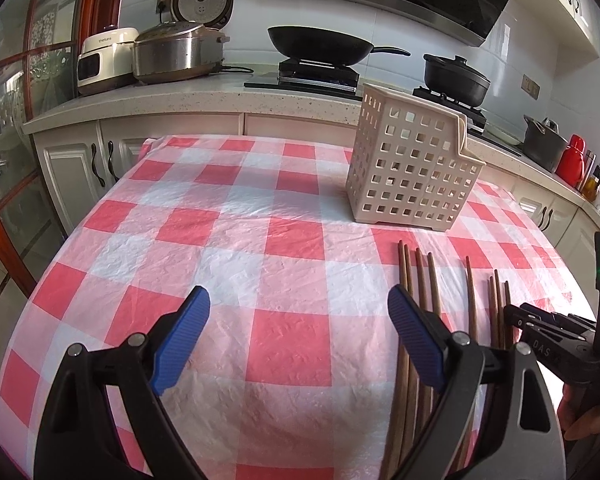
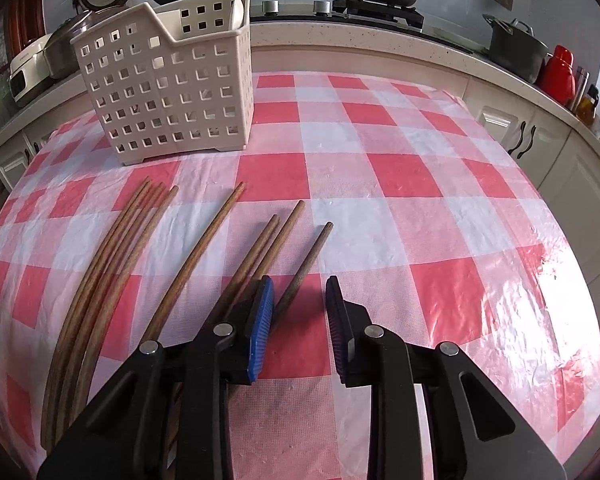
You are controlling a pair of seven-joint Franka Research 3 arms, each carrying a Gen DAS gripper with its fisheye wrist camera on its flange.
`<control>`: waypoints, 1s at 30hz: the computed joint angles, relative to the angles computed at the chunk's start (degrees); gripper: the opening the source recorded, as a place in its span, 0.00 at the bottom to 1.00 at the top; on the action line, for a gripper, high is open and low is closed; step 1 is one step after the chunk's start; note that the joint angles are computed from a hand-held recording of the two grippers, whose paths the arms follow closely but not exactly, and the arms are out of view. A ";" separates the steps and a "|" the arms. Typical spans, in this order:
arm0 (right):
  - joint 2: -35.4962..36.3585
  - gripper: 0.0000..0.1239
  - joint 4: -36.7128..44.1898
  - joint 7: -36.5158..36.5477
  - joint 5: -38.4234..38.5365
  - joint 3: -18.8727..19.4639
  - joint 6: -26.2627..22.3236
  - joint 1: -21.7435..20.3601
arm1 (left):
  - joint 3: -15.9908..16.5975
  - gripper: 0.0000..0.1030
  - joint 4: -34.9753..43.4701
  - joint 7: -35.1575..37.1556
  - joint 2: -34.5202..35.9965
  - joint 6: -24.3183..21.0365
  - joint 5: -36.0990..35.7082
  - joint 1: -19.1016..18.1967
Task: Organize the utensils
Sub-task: 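Move the right gripper to the chopsticks and close on one, then close the left gripper on a wooden chopstick while the right gripper holds its chopstick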
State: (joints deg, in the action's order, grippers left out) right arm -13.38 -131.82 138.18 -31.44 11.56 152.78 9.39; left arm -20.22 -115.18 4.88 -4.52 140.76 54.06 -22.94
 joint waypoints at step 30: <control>-1.24 0.05 -5.37 -31.17 28.13 -4.15 11.91 2.73 | 3.41 0.73 16.97 19.17 15.85 -5.91 -8.53 -6.82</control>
State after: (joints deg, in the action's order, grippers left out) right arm -14.62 -137.19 107.02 -3.31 7.41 164.69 12.12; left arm -16.81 -98.21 24.05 11.33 134.86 45.53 -29.77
